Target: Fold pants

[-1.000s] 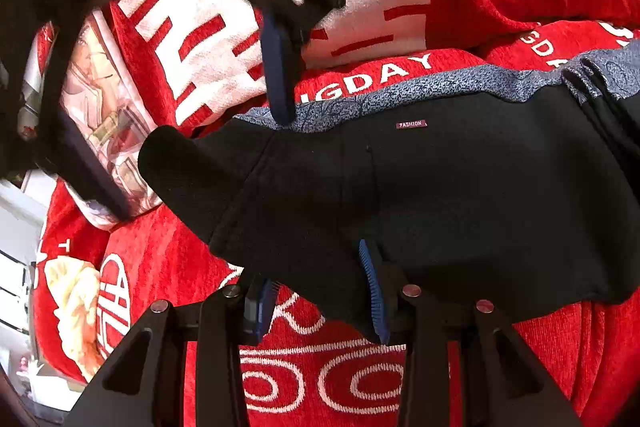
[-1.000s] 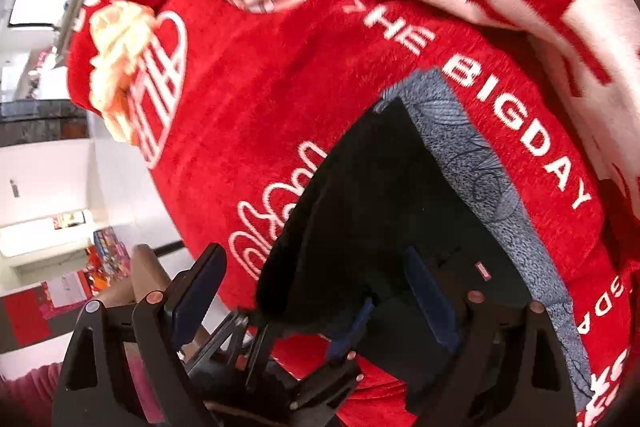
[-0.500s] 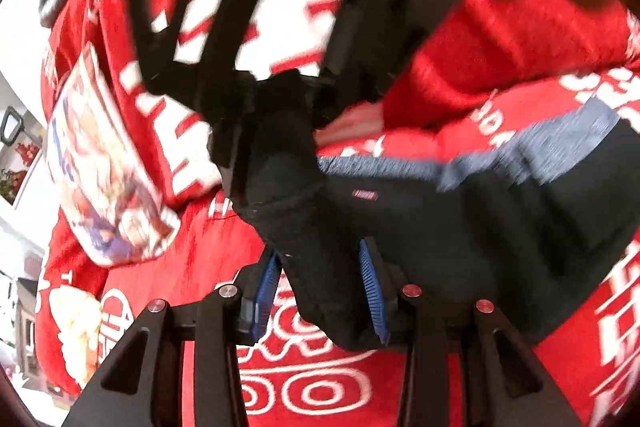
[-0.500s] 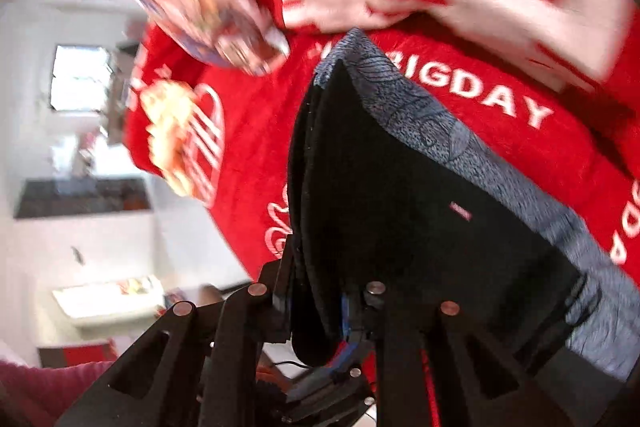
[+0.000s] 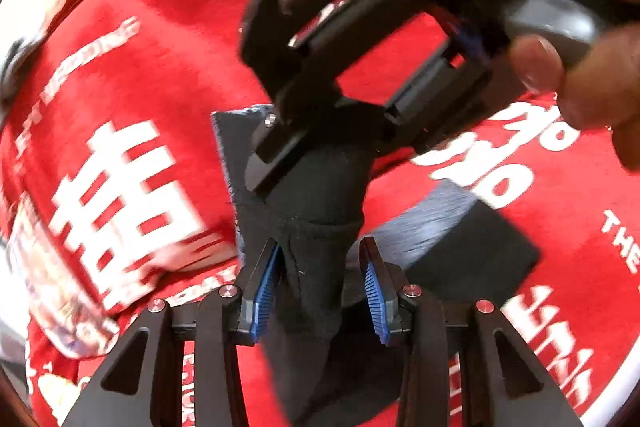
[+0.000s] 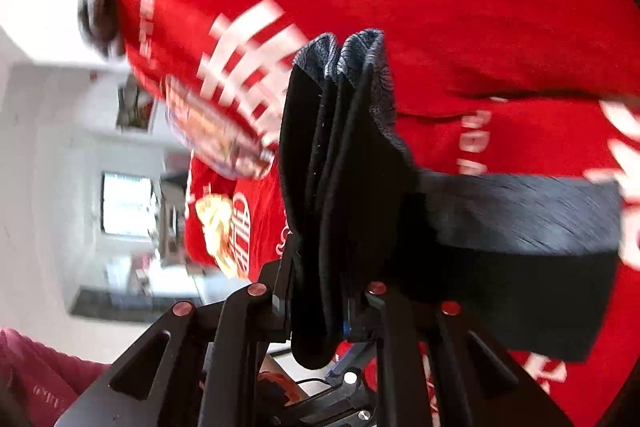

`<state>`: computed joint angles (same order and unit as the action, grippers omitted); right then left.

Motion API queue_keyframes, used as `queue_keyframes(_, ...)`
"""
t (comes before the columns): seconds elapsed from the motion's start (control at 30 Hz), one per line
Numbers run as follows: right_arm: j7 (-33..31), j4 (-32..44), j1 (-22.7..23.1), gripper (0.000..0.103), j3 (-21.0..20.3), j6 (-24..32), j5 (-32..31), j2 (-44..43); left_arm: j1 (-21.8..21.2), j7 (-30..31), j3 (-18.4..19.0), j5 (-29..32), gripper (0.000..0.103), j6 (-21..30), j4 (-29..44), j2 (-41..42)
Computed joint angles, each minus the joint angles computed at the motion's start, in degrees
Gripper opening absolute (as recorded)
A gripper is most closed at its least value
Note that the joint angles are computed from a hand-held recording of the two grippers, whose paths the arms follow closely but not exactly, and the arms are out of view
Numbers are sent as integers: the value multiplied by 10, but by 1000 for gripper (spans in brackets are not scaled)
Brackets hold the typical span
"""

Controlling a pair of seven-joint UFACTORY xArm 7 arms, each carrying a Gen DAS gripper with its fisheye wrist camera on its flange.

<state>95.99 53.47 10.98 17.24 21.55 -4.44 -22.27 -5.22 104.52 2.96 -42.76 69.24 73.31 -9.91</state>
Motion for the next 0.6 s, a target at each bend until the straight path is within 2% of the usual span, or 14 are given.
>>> queue_keyframes(0.13, 114, -124, -33, 18, 58, -10, -6, -130, -18, 7, -10, 31, 40, 5, -96, -82)
queue_keyframes(0.27, 209, -232, -22, 18, 106, -21, 27, -222, -43, 22, -14, 82, 40, -27, -197, -149)
queue_keyframes(0.37, 255, -272, -7, 18, 131, -32, 41, -231, -61, 32, -16, 121, 40, -62, -262, -186)
queue_keyframes(0.47, 302, -307, 1, 18, 151, -42, 46, -241, -84, 67, -1, 132, 43, -103, -308, -209)
queue_keyframes(0.6, 344, -314, -2, 18, 168, -41, 31, -244, -97, 85, 22, 151, 46, -87, -301, -210)
